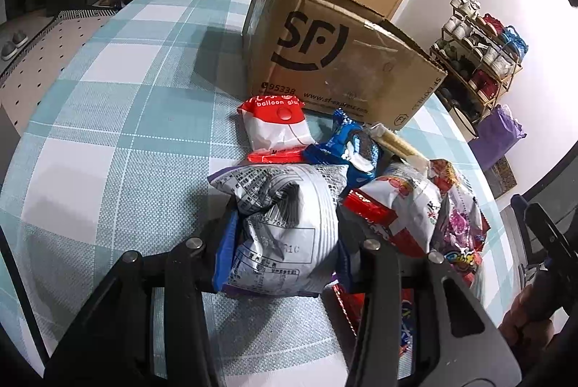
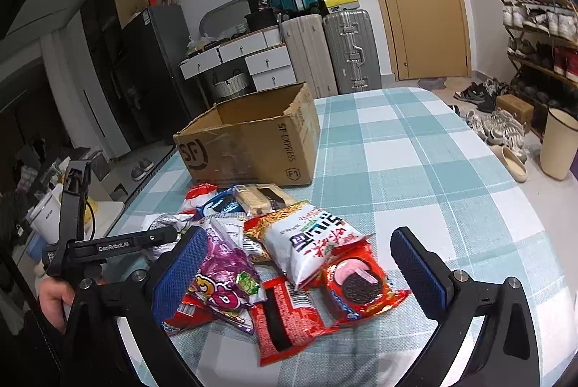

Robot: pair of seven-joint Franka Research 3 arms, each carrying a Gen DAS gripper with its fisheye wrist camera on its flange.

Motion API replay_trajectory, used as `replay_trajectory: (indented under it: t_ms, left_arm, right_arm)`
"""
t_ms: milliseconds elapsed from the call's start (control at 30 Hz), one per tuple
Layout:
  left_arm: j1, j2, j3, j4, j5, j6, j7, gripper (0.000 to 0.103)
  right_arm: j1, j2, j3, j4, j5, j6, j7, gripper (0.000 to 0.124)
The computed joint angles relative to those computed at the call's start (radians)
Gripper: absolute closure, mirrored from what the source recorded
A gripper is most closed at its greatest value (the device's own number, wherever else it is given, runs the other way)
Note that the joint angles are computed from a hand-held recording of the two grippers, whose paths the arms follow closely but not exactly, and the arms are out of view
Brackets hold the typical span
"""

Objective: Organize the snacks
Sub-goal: 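Close the left gripper on the white-and-purple bag while the right gripper grasps the purple candy bag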

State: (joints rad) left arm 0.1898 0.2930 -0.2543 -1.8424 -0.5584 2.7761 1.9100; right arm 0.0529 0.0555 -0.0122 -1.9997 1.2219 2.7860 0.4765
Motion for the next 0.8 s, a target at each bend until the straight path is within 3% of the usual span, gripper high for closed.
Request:
replay_trajectory:
  t_ms: [300, 800]
  left_arm:
    - [0.002, -0.038, -0.004, -0.029, -0.059, -0.006, 0.054, 0.061]
    - [-0.023, -0.103, 0.035, -0.084, -0.15, -0.015, 0.132, 0.061]
  right_arm:
    - [-0.01, 0.005, -0.005, 0.004, -0.026, -0.019, 0.029, 0.021]
    - [-0.003, 0.027, 0.013, 0.022, -0.019, -0.126, -0.008, 0.021]
